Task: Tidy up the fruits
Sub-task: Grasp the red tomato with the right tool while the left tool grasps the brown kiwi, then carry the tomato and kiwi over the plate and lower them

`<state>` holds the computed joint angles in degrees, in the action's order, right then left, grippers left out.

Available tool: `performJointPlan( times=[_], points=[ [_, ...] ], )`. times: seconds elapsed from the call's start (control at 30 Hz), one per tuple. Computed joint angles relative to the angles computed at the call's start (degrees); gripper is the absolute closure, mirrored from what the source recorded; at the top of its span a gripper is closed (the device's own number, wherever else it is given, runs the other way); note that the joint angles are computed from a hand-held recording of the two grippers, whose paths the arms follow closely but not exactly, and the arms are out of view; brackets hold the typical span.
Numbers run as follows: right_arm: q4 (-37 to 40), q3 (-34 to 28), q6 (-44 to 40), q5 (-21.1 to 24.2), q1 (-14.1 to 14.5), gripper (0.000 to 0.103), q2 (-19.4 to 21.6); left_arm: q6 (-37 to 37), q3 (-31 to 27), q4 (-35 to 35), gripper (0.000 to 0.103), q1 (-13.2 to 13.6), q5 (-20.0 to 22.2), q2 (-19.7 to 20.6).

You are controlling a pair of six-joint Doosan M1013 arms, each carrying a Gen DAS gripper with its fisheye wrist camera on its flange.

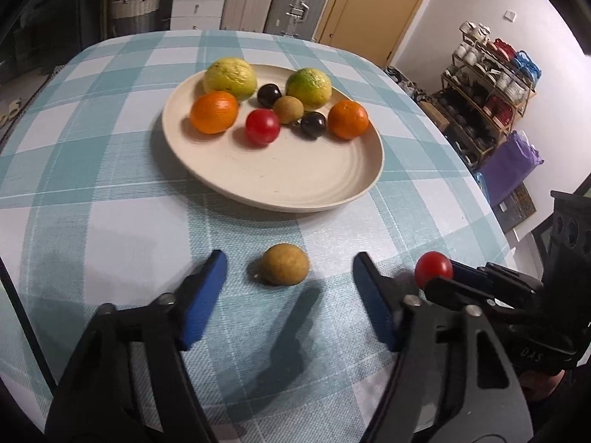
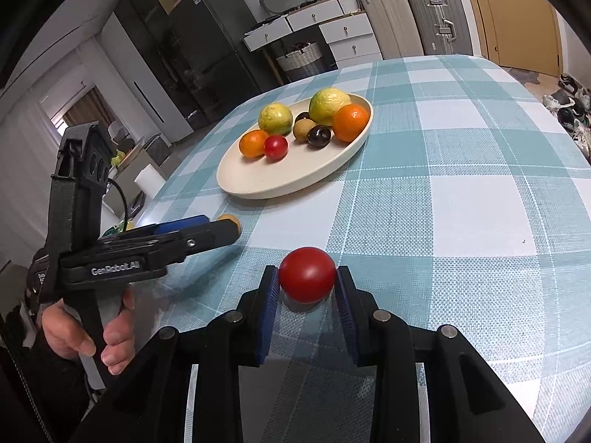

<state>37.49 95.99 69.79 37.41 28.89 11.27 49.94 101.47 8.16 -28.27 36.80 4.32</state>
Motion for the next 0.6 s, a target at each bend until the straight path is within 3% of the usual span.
performJointPlan(
  times=[0.13,0.2,0.23,0.27,0.6],
  points=[
    [0.95,0.09,-0.66,0.13,-0.29,0.071,-0.02,2.09,-0.36,-1.27,0.044,0.20,-0.46,0.55],
    [1.08,-0.01,-0.71,0.44,-0.43,0.071,0.11,2.76,-0.58,-1.20,0.065,0.17,-0.18,0.75],
    [0.83,-0.25,-0.41,0.99,-0.52,0.071,0.29,2.81,-0.73,-0.96,0.069,0.17,0.15,0.88],
    [0.60,-0.37,-0.09,1.25,-0.55,0.071,0.37,2.89,-0.71,-0.93,0.078,0.20,0.22,0.89],
    [0.43,-1.50,-0.35,1.25,-0.60,0.071,0.87,5.63,-0.06,-4.09,0.080,0.71,-0.11,-0.05]
  ],
)
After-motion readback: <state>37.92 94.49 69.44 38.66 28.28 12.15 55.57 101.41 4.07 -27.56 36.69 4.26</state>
